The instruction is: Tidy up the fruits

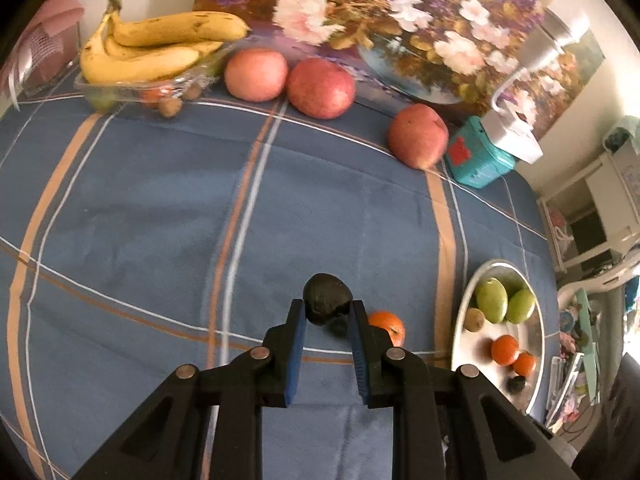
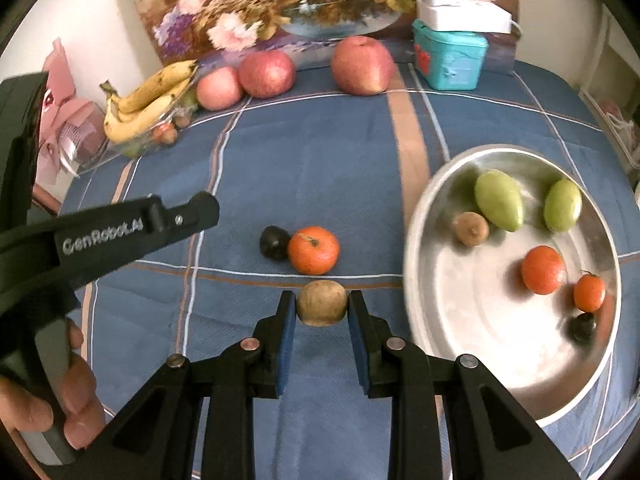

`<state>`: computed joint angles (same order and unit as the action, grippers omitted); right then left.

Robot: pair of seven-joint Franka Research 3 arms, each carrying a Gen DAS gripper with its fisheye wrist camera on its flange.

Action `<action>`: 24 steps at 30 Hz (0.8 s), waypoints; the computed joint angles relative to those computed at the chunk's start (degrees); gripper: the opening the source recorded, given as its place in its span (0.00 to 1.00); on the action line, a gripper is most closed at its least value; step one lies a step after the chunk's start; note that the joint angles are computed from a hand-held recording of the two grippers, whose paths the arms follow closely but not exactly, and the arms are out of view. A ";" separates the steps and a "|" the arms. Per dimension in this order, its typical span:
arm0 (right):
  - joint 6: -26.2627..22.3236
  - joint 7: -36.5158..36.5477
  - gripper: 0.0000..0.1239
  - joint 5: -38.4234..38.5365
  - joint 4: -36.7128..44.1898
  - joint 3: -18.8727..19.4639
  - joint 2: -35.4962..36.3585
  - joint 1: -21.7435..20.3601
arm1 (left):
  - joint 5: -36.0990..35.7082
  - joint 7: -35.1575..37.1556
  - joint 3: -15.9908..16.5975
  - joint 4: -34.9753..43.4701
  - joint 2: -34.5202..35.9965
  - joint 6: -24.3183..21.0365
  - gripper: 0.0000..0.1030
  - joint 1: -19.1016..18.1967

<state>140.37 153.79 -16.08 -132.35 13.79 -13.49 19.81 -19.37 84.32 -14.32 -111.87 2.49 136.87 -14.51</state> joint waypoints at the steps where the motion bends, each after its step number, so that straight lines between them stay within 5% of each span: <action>1: -0.02 0.32 0.22 -0.01 -0.24 -0.11 -0.33 -0.15 | -0.21 0.25 -0.25 0.09 0.00 -0.03 0.23 -0.21; 4: -0.22 2.21 0.22 0.43 -3.81 -0.66 -4.69 -1.55 | -2.04 2.38 -1.16 0.72 0.05 -0.96 0.23 -1.11; 8: -8.43 7.24 0.22 -0.10 -7.43 0.33 -10.68 -5.10 | -2.38 6.49 -2.77 1.59 0.17 -1.78 0.23 -3.33; 17: -12.02 9.88 0.22 2.90 -12.97 0.99 -17.43 -8.45 | -4.27 11.90 -5.03 3.88 2.46 -5.53 0.25 -7.18; 21: -12.45 9.34 0.37 3.18 -13.09 1.37 -17.45 -8.80 | -4.98 11.63 -4.80 4.25 2.80 -6.47 0.44 -7.16; 24: -12.61 9.91 0.38 2.51 -12.71 1.91 -17.62 -9.08 | -7.82 11.41 -3.90 4.25 2.83 -6.42 0.46 -5.80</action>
<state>127.76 163.70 -13.57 -145.06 15.70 -31.10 10.73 -27.19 95.72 -18.22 -107.62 5.32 130.45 -20.31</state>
